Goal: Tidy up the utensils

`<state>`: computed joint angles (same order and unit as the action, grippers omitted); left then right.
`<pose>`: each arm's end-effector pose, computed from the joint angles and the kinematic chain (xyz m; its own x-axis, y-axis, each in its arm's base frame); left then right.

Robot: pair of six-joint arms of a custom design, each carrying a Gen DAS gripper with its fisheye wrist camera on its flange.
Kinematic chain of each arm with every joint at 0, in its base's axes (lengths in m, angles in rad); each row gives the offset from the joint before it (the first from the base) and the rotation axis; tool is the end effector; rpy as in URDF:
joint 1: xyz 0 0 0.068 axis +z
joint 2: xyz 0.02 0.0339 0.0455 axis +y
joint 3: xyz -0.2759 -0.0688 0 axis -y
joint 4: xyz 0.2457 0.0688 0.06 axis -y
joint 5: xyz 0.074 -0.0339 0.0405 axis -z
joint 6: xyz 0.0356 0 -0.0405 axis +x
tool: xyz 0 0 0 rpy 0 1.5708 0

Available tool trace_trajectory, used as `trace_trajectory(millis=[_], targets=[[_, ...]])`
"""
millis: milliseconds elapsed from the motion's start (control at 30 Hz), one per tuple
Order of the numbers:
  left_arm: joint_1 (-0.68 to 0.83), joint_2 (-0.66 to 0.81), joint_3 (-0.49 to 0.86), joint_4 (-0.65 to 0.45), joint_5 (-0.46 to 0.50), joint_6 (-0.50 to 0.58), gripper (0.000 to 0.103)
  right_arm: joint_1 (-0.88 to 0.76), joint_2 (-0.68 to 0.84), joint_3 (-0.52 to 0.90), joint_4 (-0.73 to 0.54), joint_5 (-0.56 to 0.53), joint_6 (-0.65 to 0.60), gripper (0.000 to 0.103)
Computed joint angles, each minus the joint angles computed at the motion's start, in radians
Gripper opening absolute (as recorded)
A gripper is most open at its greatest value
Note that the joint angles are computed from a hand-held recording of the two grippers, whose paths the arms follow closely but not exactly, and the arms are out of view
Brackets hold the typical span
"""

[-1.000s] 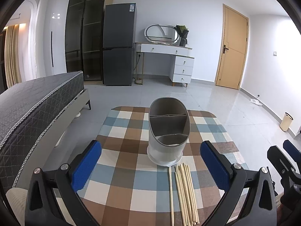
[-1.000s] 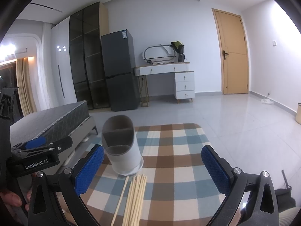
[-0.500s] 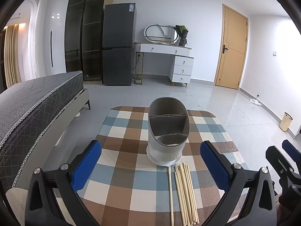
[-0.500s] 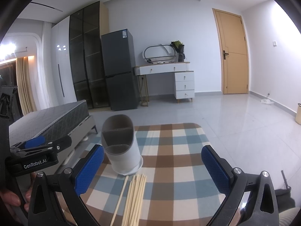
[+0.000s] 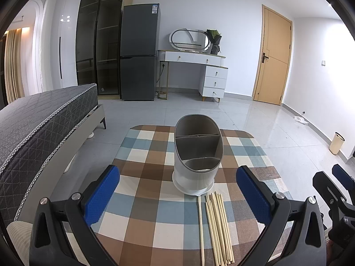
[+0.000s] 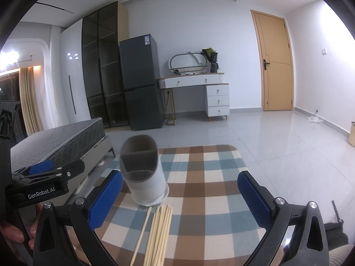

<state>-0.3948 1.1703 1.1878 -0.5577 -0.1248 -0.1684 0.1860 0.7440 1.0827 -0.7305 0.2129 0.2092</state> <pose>0.2332 -0.0924 0.3756 -0.5155 0.0346 -0.8562 0.1995 0.9766 -0.0806 0.1285 0.0165 0.3970 -0.3648 0.1379 -0.9208 0.0889 0.9896 0.1130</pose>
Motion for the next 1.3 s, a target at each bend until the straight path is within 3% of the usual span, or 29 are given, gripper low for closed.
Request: trace_trajectory(millis=[567,867,1167,1300], targets=[[-0.009,0.004,0.002,-0.004,-0.002,0.000,0.102,0.008,0.006,-0.002,0.006,0.003,0.005,0.103],[-0.011,0.046,-0.001,-0.009,0.006,0.022,0.102,-0.052,0.033,-0.006,0.016,-0.057,0.006,0.103],[-0.005,0.364,0.103,-0.174,0.075,0.021,0.102,-0.210,0.123,-0.009,0.013,-0.147,-0.002,0.103],[-0.011,0.467,0.150,-0.212,0.079,0.020,0.102,-0.307,0.191,0.000,0.006,-0.241,0.011,0.103]])
